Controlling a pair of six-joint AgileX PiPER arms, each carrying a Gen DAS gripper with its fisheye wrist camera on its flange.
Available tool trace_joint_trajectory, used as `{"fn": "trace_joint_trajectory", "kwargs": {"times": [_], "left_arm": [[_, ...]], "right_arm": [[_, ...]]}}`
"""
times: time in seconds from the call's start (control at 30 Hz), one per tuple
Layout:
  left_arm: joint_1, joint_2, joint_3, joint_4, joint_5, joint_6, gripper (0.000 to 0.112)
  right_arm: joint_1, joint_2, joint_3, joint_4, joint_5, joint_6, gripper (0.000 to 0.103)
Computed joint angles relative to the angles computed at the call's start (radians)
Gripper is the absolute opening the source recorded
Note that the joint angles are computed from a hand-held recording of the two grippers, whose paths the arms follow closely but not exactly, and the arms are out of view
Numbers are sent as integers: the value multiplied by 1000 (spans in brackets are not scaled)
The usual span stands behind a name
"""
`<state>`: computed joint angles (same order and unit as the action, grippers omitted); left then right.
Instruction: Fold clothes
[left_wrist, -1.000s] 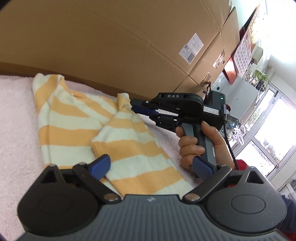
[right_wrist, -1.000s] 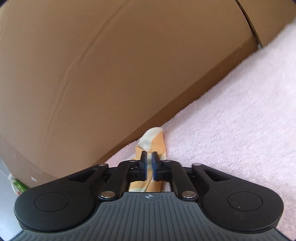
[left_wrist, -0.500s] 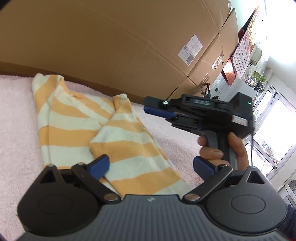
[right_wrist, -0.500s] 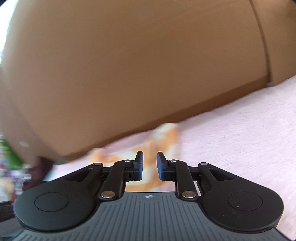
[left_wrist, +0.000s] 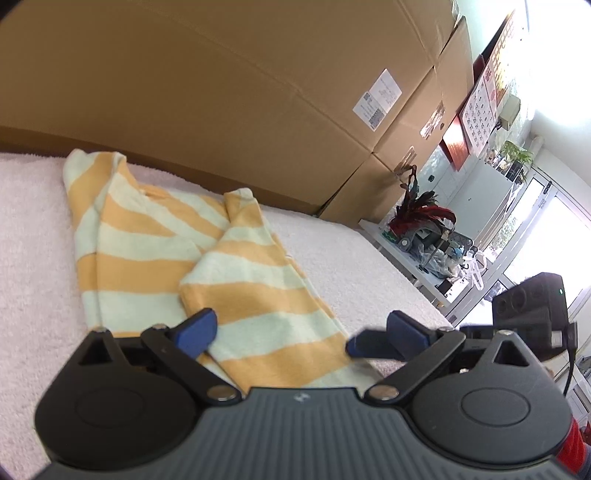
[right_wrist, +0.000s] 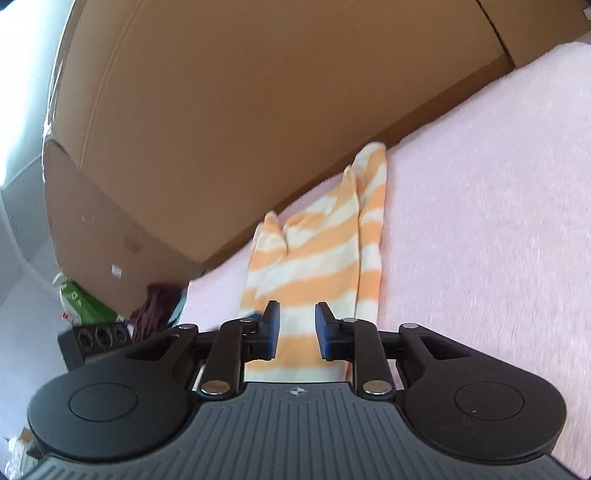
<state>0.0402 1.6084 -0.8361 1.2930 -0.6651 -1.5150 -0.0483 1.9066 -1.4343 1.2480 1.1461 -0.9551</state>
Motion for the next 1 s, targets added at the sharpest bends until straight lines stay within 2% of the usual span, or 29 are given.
{"fn": "trace_joint_trajectory", "kwargs": {"times": [0.03, 0.1, 0.13, 0.17, 0.2, 0.3, 0.33, 0.37, 0.4, 0.43, 0.57, 0.6, 0.7, 0.77, 0.83, 0.87, 0.9, 0.97, 1.0], "left_arm": [[0, -1, 2, -2, 1, 2, 99], [-2, -4, 5, -9, 5, 11, 99], [-4, -5, 6, -13, 8, 14, 99], [-5, -7, 6, -16, 11, 18, 99], [-5, -8, 7, -18, 14, 21, 99], [-13, -17, 15, -39, 29, 46, 99], [-17, -23, 20, -53, 39, 62, 99], [-21, -28, 25, -67, 48, 78, 99], [-28, -37, 33, -90, 63, 102, 99], [-40, -50, 46, -129, 84, 142, 99], [-113, -184, 164, -389, 173, 422, 99], [-125, -227, 204, -418, 168, 453, 99], [-133, -360, 342, -373, 83, 397, 99], [-154, -438, 424, -360, 68, 366, 99], [-173, -481, 477, -340, 77, 317, 99], [-164, -496, 510, -334, 48, 296, 100], [-125, -504, 544, -322, -20, 276, 98], [-19, -507, 603, -263, -178, 232, 96], [21, -516, 630, -250, -232, 225, 96]], "right_arm": [[2, -40, 58, -3, -35, -37, 18], [-12, -118, 187, 45, -104, -128, 15], [-22, -149, 238, 72, -129, -147, 17], [-34, -178, 277, 91, -130, -156, 23], [-51, -198, 308, 113, -90, -183, 25], [-55, -222, 356, 115, 39, -254, 24], [-44, -235, 370, 97, 26, -269, 24], [-24, -254, 387, 71, -27, -275, 24], [-19, -264, 410, 79, -62, -280, 10], [-34, -259, 427, 102, -60, -286, 8], [-92, -252, 489, 166, -20, -295, 7], [-95, -260, 515, 188, -24, -333, 7], [-82, -307, 611, 275, -67, -492, 8], [-76, -333, 662, 331, -74, -571, 18], [-73, -343, 696, 372, -46, -643, 47], [-69, -348, 707, 382, -30, -673, 55], [-64, -364, 723, 391, -29, -697, 65], [-50, -391, 757, 416, -50, -760, 67], [-54, -389, 766, 427, -44, -772, 65]]}}
